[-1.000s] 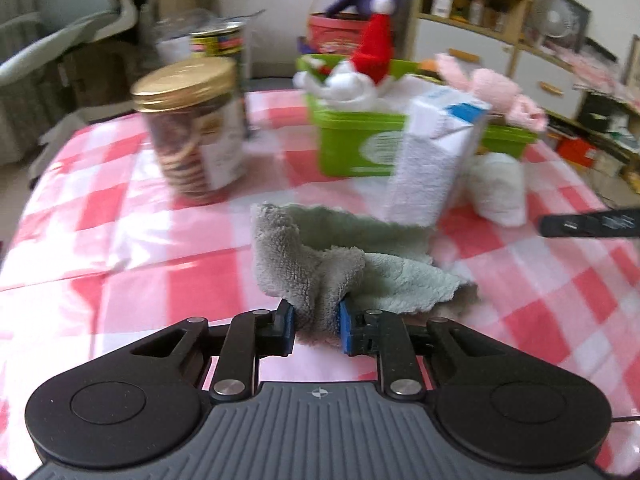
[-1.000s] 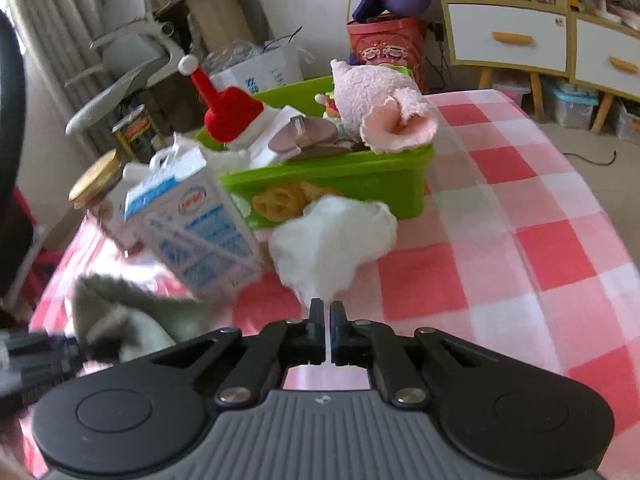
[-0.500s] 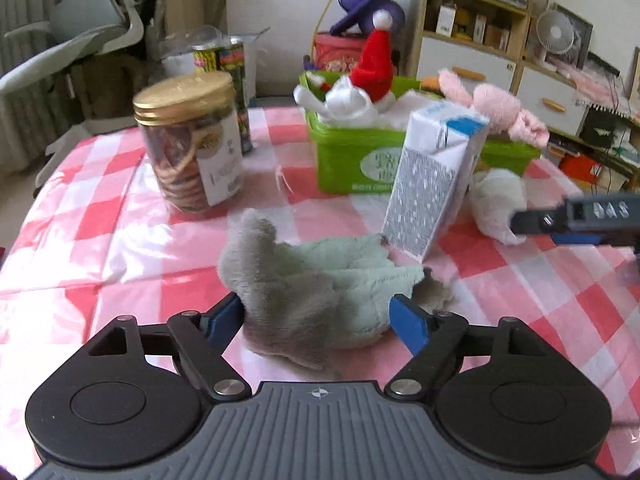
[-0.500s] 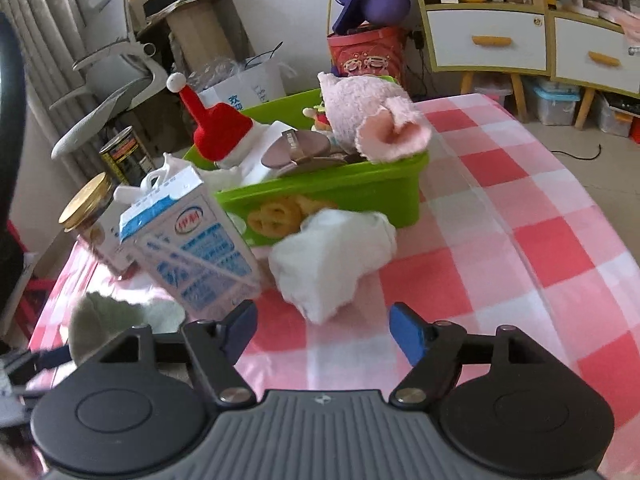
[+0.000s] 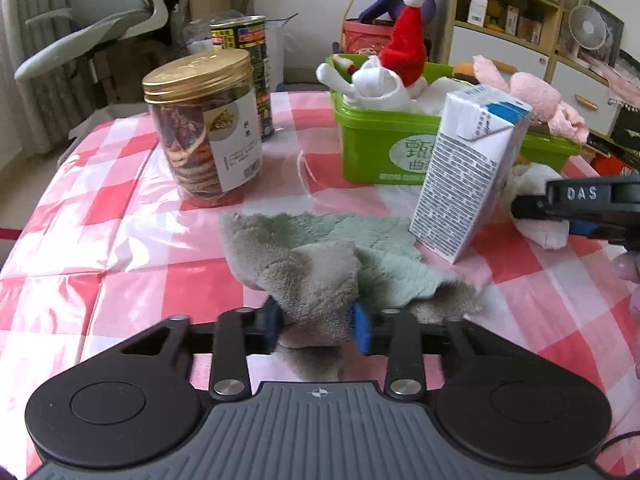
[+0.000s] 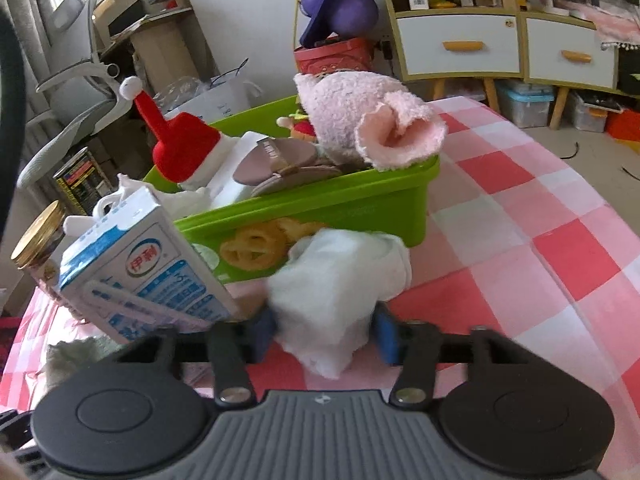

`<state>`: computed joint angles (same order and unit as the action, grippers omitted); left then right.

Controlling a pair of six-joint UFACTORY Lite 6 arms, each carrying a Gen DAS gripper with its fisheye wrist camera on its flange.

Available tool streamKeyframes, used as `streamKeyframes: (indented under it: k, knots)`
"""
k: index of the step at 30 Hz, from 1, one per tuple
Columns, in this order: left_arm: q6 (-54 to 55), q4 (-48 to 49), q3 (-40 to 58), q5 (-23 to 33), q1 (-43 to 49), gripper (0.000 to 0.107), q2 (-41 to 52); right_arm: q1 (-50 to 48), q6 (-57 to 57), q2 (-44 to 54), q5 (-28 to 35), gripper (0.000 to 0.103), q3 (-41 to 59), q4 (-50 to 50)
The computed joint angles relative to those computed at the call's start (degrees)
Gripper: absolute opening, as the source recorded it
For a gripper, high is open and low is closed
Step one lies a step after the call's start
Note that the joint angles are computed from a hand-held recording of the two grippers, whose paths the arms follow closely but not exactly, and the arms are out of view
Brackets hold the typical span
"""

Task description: Organize soft objects

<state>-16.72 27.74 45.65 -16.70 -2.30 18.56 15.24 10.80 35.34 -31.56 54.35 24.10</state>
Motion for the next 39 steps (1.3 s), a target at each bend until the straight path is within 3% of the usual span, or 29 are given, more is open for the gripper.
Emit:
streamKeyframes:
  k: [3,13,21,27,33,39]
  knots:
    - [-7.13,6.17,0.49,0.93,0.91,0.019,-0.57,-0.57,2.50,-1.42,0.23,0.009,-1.36,-2.71]
    - [-21.38,19.64,-0.15,1.45,1.90,0.016,-4.12,-3.41,10.63,-9.41,3.34,0.009,-8.18,-11.15]
    - [-47.28,42.49,0.68,-0.87,5.24,0.016,-6.95,-3.91,13.90,-17.99,5.68,0.008,-13.74,-16.39]
    - [-54.08,47.60,-0.05,-2.54,6.43,0.016,-10.86,-4.31,18.31,-24.99,6.11,0.008,-18.06,-20.85]
    - [-63.96,53.50,1.00,-6.08,7.40,0.015,-15.36,-3.27,16.32,-30.31,6.00,0.008,-19.53,-18.02]
    - [-76.52,63.42,8.86,-4.81,5.01,0.015,-14.96,-2.91,12.16,-31.61,6.40,0.008,-17.45,-16.77]
